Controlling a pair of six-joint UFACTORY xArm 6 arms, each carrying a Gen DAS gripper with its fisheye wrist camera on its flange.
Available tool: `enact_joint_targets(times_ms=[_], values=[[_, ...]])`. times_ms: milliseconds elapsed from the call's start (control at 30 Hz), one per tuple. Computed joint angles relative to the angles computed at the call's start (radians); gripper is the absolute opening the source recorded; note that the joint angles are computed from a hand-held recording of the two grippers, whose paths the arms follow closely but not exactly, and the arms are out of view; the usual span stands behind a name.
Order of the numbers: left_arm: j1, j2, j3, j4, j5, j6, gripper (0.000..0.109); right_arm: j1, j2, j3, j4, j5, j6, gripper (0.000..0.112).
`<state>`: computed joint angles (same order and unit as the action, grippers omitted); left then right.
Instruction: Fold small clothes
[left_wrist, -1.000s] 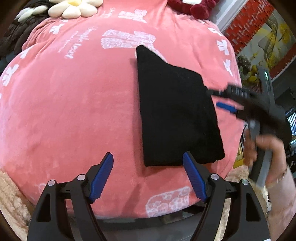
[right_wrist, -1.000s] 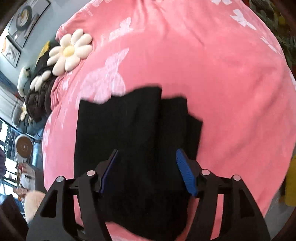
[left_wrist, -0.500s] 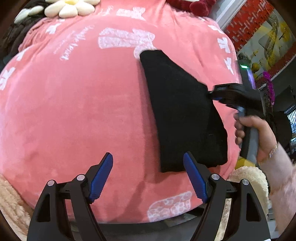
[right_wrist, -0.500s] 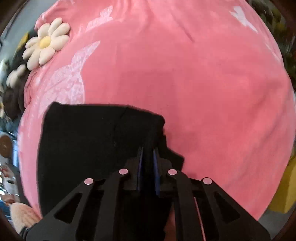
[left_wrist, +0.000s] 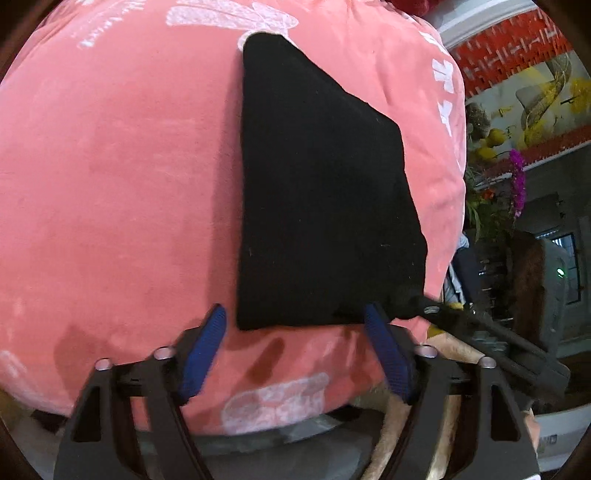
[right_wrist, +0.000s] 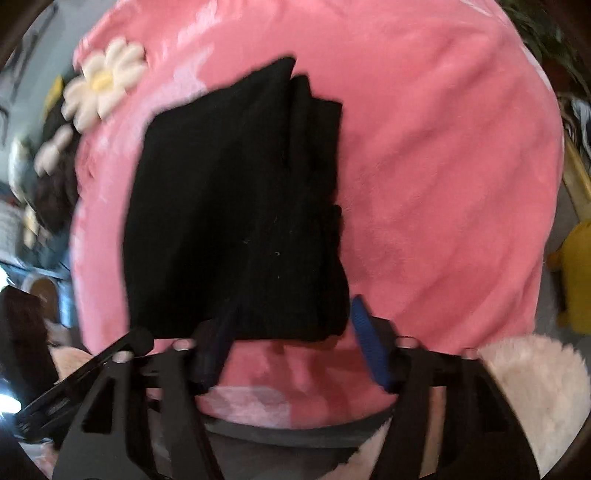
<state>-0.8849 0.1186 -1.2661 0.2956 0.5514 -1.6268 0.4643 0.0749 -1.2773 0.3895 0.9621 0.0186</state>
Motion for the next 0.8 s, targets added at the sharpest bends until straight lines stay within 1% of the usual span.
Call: enact_joint_targets(times_ms=[33,67,133,167,200,233,267,300,333,367,400,433,467,500,533,567,600,633,667,700,733,800], values=[[0.006,0.005,-0.008,-0.021,0.035,0.021,0.022,0.009,0.017,-0.02,-0.015,0.009,0.005,0.006],[0.016,-0.017,0.019,-0.034,0.042,-0.001,0.016,0.012,0.013,-0.024,0.0,0.008,-0.015,0.006],[0.034,-0.098,0.125,0.002,-0.013,-0.116,0.016,0.008,-0.041,-0.004,0.1,-0.011,-0.113,0.005],[0.036,-0.128,0.148,0.027,0.007,-0.143,0.016,0.014,-0.073,0.0,0.1,-0.007,-0.138,0.004],[0.03,-0.154,0.157,0.053,0.07,-0.156,0.016,0.026,-0.083,-0.005,0.058,0.006,-0.134,0.004],[0.017,-0.168,0.149,0.077,0.175,-0.17,0.015,0.039,-0.073,-0.014,-0.025,0.025,-0.093,0.004],[0.009,-0.171,0.141,0.077,0.238,-0.177,0.013,0.046,-0.034,-0.018,-0.13,0.046,-0.061,0.005],[0.01,-0.179,0.161,0.039,0.259,-0.168,0.011,0.042,0.006,-0.04,-0.201,0.1,-0.021,0.005],[0.017,-0.191,0.189,-0.013,0.238,-0.153,0.016,0.045,0.017,-0.039,-0.23,0.123,0.037,0.005],[0.022,-0.215,0.234,-0.055,0.186,-0.156,0.018,0.041,-0.007,-0.03,-0.217,0.103,0.064,0.005],[0.02,-0.244,0.271,-0.056,0.158,-0.192,0.022,0.047,-0.044,-0.002,-0.241,0.045,0.085,0.009],[0.012,-0.267,0.287,-0.027,0.162,-0.233,0.037,0.061,-0.075,0.015,-0.285,0.0,0.111,0.019],[-0.002,-0.29,0.293,0.025,0.195,-0.286,0.051,0.078,-0.093,0.016,-0.302,-0.027,0.113,0.026],[-0.016,-0.304,0.291,0.069,0.23,-0.325,0.054,0.09,-0.098,0.008,-0.28,-0.04,0.093,0.034],[-0.031,-0.315,0.284,0.113,0.261,-0.346,0.057,0.1,-0.094,-0.004,-0.23,-0.045,0.054,0.035],[-0.04,-0.318,0.275,0.134,0.279,-0.337,0.059,0.112,-0.083,-0.02,-0.143,-0.054,-0.01,0.035],[-0.044,-0.316,0.263,0.137,0.296,-0.321,0.06,0.126,-0.062,-0.042,-0.095,-0.055,-0.046,0.034],[-0.054,-0.31,0.244,0.137,0.327,-0.305,0.06,0.146,-0.03,-0.075,-0.074,-0.05,-0.065,0.032],[-0.06,-0.302,0.231,0.139,0.337,-0.296,0.06,0.171,0.017,-0.116,-0.069,-0.057,-0.077,0.027],[-0.071,-0.301,0.22,0.151,0.346,-0.293,0.06,0.188,0.067,-0.159,-0.072,-0.06,-0.07,0.02],[-0.08,-0.299,0.214,0.161,0.355,-0.294,0.063,0.203,0.118,-0.197,-0.079,-0.06,-0.048,0.011],[-0.106,-0.283,0.184,0.179,0.401,-0.285,0.066,0.236,0.269,-0.336,-0.083,-0.003,-0.016,0.006]])
